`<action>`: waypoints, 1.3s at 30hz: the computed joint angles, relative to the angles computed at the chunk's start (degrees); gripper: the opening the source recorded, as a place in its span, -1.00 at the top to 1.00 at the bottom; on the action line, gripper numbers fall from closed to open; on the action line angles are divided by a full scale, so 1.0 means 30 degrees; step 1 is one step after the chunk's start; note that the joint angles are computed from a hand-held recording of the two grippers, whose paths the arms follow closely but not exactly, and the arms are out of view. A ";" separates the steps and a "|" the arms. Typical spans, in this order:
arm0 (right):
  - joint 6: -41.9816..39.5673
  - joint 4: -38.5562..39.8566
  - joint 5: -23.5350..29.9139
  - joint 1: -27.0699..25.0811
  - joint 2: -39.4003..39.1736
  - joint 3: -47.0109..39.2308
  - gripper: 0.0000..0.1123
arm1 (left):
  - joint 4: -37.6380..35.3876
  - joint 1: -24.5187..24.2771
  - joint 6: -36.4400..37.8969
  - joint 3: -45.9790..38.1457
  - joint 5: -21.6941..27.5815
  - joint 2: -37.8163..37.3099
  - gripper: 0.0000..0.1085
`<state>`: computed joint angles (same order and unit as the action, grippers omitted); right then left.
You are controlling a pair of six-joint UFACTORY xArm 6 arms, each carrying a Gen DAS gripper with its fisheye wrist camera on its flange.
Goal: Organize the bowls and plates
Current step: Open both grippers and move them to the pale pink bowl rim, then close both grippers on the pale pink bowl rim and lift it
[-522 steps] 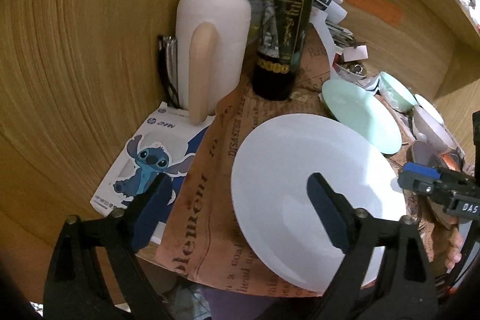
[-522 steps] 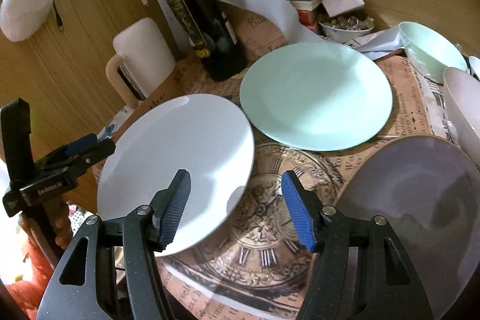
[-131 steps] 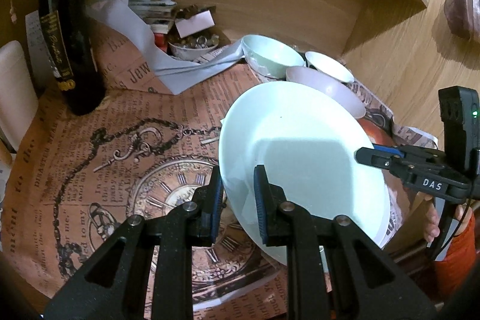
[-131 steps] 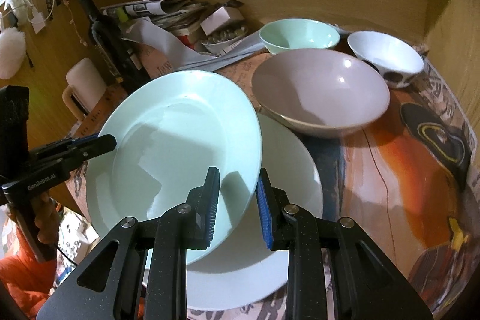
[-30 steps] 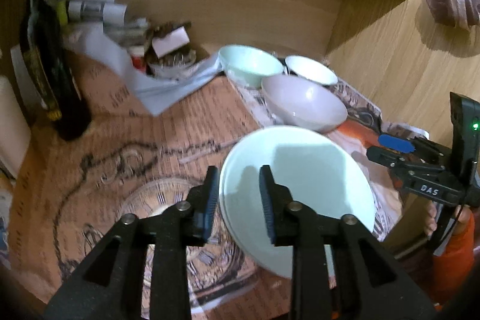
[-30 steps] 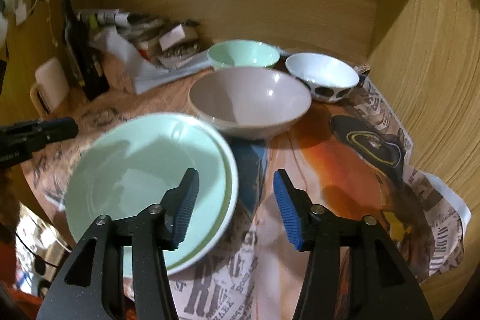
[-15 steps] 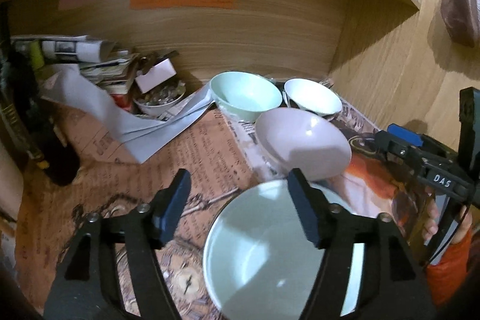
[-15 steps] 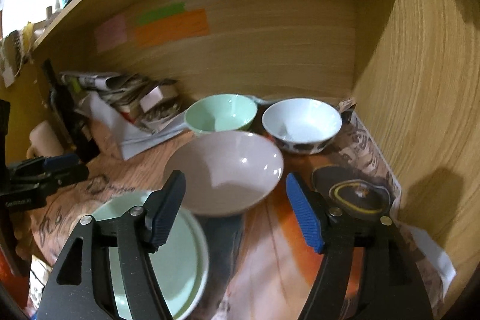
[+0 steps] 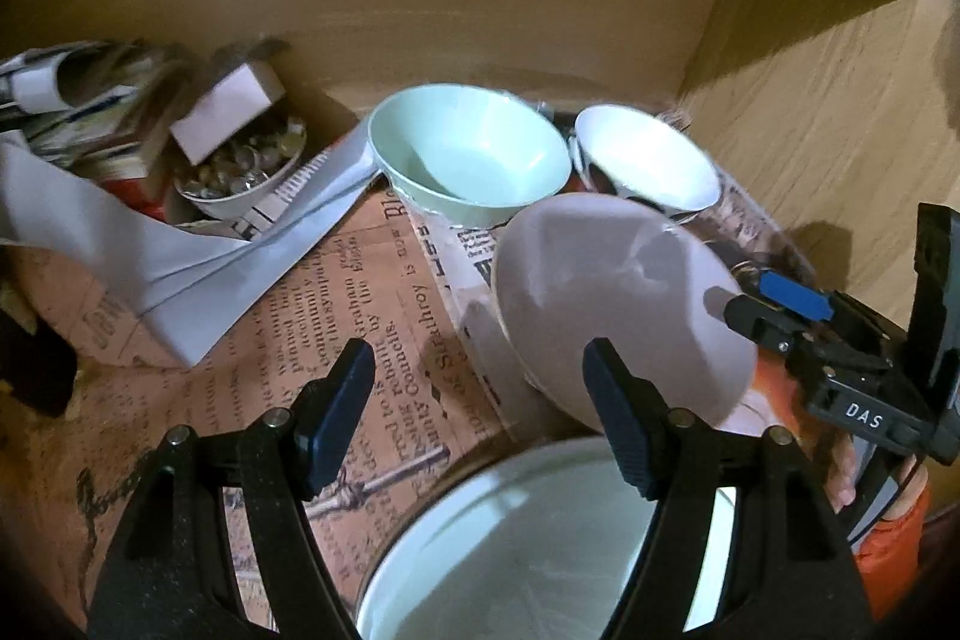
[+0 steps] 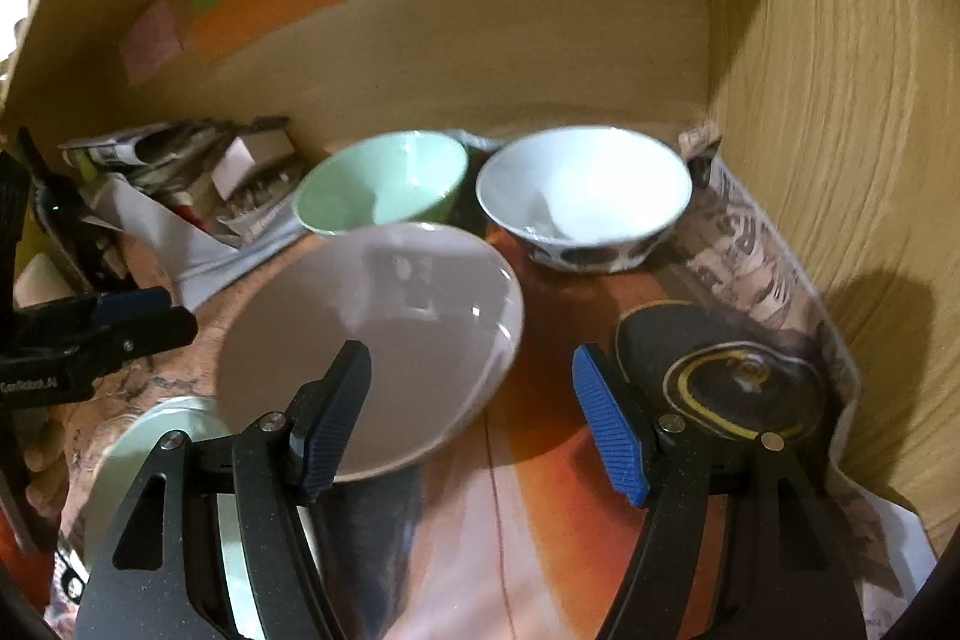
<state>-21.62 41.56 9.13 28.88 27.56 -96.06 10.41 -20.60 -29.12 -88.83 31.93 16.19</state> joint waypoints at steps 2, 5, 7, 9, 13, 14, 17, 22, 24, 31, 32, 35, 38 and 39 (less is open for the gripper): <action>0.0036 0.0173 0.0454 -0.0104 0.0364 -0.0469 -0.18 | -0.0170 0.0075 0.0334 -0.0481 0.0150 0.0467 -0.32; -0.0163 0.0586 0.1026 -0.0181 0.0777 -0.1039 0.03 | -0.0269 0.0141 0.0542 -0.1044 0.0164 0.0965 -0.32; -0.0217 0.0815 0.1713 -0.0264 0.1133 -0.1613 0.12 | -0.0590 0.0151 0.0825 -0.1414 0.0176 0.1288 -0.30; -0.0702 0.1832 0.2653 -0.0415 0.1581 -0.2360 0.24 | -0.0842 0.0133 0.1215 -0.1724 0.0254 0.1553 -0.06; -0.1168 0.3159 0.4084 -0.0688 0.2323 -0.3504 0.48 | -0.1881 0.0109 0.2404 -0.2311 0.0770 0.2121 0.29; -0.1371 0.3356 0.4110 -0.0676 0.2413 -0.3608 0.53 | -0.2062 0.0110 0.2574 -0.2480 0.0974 0.2253 0.38; -0.1278 0.3069 0.3721 -0.0550 0.2333 -0.3419 0.53 | -0.3080 0.0110 0.3394 -0.2568 0.0942 0.2346 0.51; -0.1084 0.2729 0.3510 -0.0522 0.2318 -0.3373 0.54 | -0.2637 -0.0185 0.3763 -0.2941 0.1215 0.2605 0.63; -0.0533 0.1898 0.3072 -0.0418 0.2217 -0.3134 0.54 | -0.2152 -0.0240 0.3512 -0.2939 0.1234 0.2592 0.64; -0.0286 0.1601 0.2574 -0.0395 0.1818 -0.2637 0.54 | -0.2662 -0.0286 0.3442 -0.2530 0.1024 0.2244 0.65; -0.0563 0.1884 0.2408 -0.0385 0.1615 -0.2394 0.54 | -0.2510 -0.0341 0.3334 -0.2373 0.0911 0.2126 0.65; -0.0707 0.1967 0.2030 -0.0307 0.1201 -0.1915 0.54 | -0.1751 -0.0526 0.2764 -0.1561 0.0346 0.1478 0.65; -0.1359 0.2614 0.1617 -0.0176 0.0676 -0.1355 0.54 | -0.1531 -0.0565 0.2445 -0.0583 -0.0248 0.0703 0.65; -0.1564 0.2761 0.1448 -0.0102 0.0501 -0.1167 0.54 | -0.1636 -0.0554 0.2405 -0.0249 -0.0441 0.0432 0.65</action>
